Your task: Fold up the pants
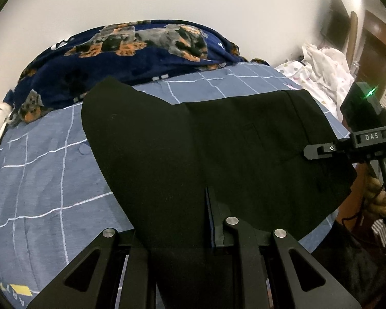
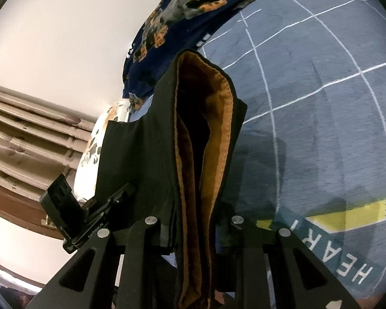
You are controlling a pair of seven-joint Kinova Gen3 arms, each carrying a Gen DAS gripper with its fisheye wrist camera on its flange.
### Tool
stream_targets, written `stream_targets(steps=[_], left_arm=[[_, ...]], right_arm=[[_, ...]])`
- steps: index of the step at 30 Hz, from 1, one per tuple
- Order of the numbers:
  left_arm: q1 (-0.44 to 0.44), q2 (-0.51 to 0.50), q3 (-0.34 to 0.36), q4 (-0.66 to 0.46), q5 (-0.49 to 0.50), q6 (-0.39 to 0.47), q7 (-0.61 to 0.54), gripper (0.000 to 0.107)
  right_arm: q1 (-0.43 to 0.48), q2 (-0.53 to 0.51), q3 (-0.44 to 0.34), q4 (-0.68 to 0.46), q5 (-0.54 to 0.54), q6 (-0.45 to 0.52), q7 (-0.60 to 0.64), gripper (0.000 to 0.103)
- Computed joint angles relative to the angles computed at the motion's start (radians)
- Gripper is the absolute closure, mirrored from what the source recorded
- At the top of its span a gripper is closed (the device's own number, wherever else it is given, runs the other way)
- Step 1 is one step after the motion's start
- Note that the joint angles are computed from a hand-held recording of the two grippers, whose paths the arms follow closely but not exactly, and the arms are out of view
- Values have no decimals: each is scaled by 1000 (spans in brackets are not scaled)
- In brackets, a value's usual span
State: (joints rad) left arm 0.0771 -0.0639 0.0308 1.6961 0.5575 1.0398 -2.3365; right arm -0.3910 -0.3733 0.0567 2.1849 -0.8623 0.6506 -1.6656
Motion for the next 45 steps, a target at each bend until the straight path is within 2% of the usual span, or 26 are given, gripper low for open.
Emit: stream_targets(steps=[11,17,23,28,33,41,45], left_arm=[[-23,33,-10,2,11,14,-17,92],[-40,51,-3,-2,12,22,-1,92],[-52,76,2,-51,7,29,12,92],[-65,125,11,-136,-5,23,40,92],[-87,204,24,-249,-28,9,87,92],[-106,350,58,-423,-101,-25,164,92],[-108,436,74,-505,-137,-34,206,92]], right_arm=[[-14,22,2,24,-29,-26,8,82],[-20,46,24,39,-104,-30,71,82],[-1,83,36,20,-196,-6,161,82],[44,174,40,-66,-251,42,249,82],[101,305,21,-206,-280,98,319,82],[197,531,-56,-448,-285,151,354,82],[240,615,-100,-528,-275,153,354,82]])
